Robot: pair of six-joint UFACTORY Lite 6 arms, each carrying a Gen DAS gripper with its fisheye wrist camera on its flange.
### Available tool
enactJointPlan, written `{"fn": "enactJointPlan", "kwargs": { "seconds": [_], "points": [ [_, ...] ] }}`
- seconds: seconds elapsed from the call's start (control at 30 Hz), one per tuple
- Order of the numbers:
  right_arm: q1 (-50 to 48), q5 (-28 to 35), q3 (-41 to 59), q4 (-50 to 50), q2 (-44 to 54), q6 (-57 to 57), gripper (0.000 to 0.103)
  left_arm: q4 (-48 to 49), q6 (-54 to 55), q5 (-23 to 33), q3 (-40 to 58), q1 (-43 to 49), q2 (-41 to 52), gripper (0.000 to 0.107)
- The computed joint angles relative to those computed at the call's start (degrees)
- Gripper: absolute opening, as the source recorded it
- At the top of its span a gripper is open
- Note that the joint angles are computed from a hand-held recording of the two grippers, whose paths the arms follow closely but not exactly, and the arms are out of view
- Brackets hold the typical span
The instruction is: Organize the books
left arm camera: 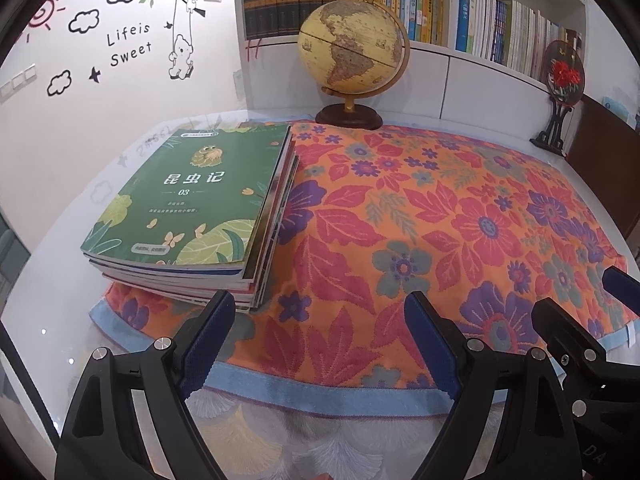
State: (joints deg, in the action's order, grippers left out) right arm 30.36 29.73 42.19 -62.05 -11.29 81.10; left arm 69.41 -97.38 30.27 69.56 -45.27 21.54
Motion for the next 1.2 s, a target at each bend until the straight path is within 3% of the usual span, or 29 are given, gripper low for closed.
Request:
{"fn": "enactJointPlan", "kwargs": {
  "seconds": [1.2],
  "points": [
    [-2.2,-0.7,-1.4,1.8,-0.2,-0.6,0.092,-3.4,3.1,0.7,2.6,-1.3,2.4,0.086]
  ]
}}
